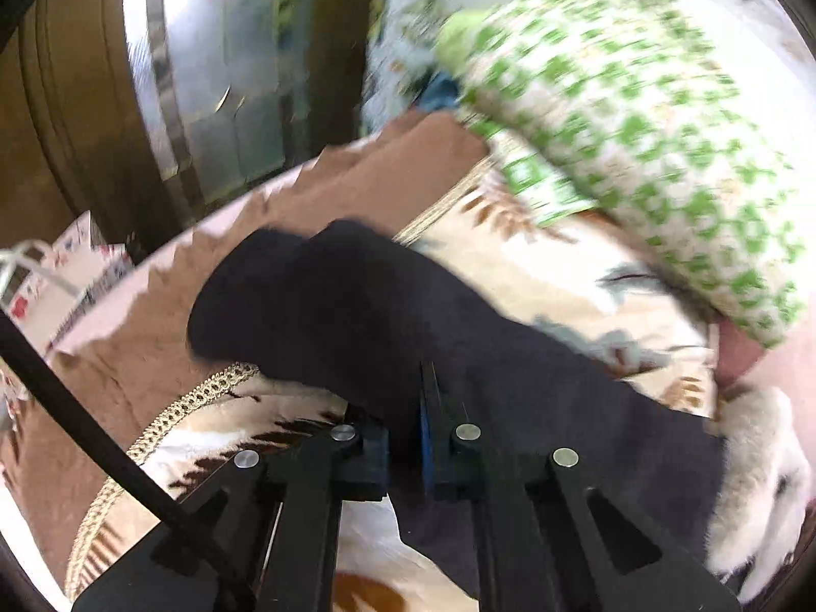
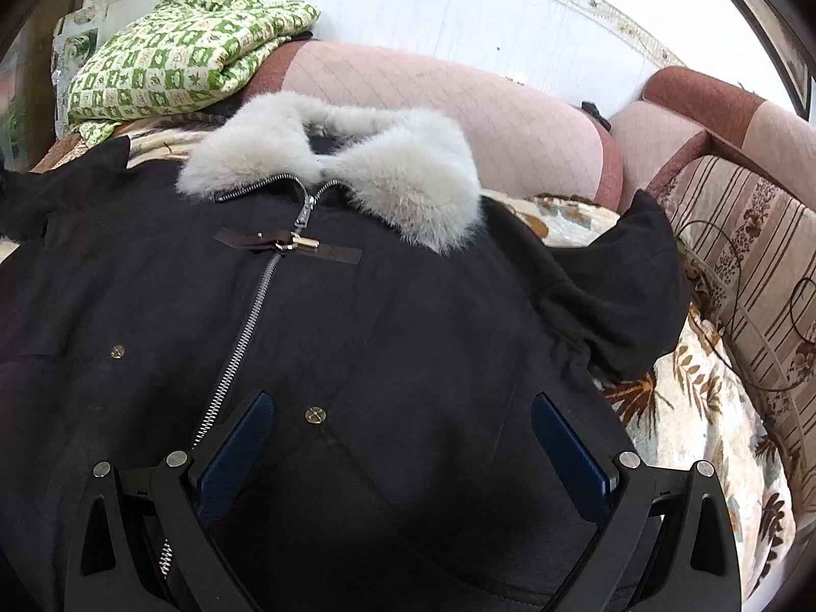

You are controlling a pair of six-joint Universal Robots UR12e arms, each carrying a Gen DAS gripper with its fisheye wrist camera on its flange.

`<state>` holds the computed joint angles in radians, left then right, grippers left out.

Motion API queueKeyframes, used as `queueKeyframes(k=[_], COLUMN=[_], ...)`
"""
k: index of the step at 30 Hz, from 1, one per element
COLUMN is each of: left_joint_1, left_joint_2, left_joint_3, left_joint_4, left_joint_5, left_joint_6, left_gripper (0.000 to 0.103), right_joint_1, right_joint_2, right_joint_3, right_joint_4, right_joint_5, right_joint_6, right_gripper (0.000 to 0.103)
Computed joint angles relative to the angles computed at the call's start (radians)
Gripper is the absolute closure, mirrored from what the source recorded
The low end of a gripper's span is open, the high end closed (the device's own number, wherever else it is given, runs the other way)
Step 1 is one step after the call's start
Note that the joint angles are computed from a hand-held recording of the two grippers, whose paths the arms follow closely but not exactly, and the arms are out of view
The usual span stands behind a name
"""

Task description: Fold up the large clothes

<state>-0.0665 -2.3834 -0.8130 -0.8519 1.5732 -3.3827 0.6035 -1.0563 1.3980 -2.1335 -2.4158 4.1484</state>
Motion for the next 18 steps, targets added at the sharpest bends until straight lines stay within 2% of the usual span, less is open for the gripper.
queueKeyframes(k=[4,9,14,18], left_joint_1=[-0.025,-0.062,-0.100,-0.141], left_joint_2=[0.061,0.137,0.175,0.179], left_joint_3=[-0.079,-0.191,-0.276,-0.326], left_joint_4=[0.084,0.136,0.108,0.066], left_joint_5=[-0.041,-0.169,-0.282,-0.291], left_joint_6=[0.068,0.156,0.225,0.279], left_gripper=[0.096,0.096,0.096,0.096], right_joint_1=[0.011,0.019,0.010,-0.002], right_joint_2=[-0.003,-0.012,-0.033,-0.055], right_joint_3=[0.005,0.016,0.043,0.070], right_joint_4=[-0.045,-0.092,-0.123,-0.133], right_joint_5=[-0.046,-0.082,-0.053,-0.019], right_joint_6=[-0.024,-0.034,0.008,0.063], right_gripper=[0.001,0.001,0.001,0.001])
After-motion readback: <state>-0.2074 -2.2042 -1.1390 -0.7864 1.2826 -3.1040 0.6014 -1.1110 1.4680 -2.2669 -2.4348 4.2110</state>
